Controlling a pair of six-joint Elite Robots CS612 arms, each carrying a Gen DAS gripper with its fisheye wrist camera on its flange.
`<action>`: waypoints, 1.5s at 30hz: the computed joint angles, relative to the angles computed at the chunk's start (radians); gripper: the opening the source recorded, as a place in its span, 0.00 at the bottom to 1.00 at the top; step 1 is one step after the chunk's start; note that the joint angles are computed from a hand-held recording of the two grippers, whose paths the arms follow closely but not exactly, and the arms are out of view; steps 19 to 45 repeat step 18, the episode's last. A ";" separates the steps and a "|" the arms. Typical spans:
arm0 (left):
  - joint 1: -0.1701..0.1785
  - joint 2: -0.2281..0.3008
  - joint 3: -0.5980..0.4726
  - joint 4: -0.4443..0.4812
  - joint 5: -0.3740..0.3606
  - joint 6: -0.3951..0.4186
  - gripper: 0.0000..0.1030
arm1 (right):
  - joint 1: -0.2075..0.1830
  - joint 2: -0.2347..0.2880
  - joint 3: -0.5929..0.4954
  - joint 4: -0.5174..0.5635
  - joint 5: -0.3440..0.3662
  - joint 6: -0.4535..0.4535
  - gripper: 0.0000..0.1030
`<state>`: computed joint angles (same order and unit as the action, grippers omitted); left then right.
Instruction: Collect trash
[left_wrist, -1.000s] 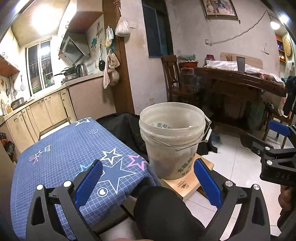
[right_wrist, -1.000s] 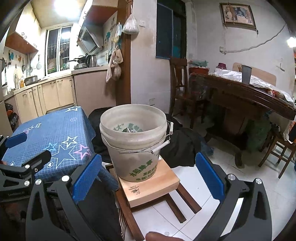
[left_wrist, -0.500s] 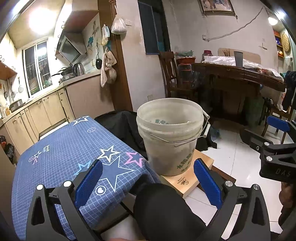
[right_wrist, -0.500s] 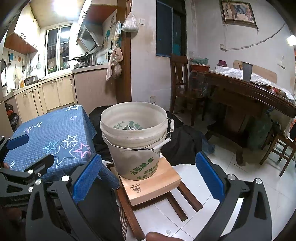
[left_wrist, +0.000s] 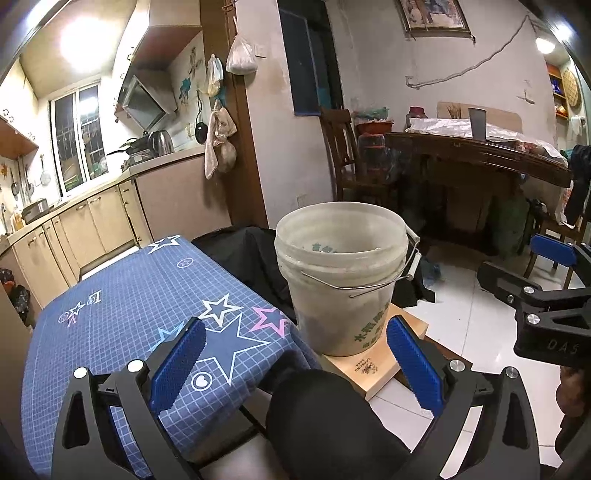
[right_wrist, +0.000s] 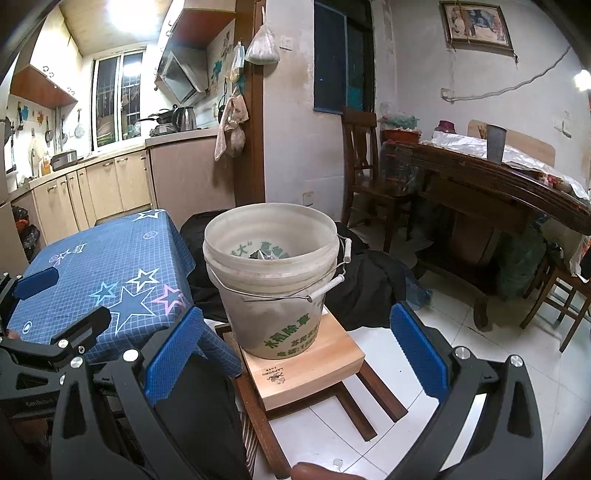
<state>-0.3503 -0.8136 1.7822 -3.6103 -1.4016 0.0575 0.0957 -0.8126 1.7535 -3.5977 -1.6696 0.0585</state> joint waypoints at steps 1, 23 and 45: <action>0.000 0.000 0.000 0.000 0.001 -0.002 0.95 | 0.000 -0.001 0.001 0.001 0.000 0.002 0.95; -0.004 -0.008 -0.002 0.055 0.020 -0.011 0.95 | -0.001 -0.003 0.003 0.002 0.014 0.002 0.95; -0.004 -0.008 -0.002 0.055 0.020 -0.011 0.95 | -0.001 -0.003 0.003 0.002 0.014 0.002 0.95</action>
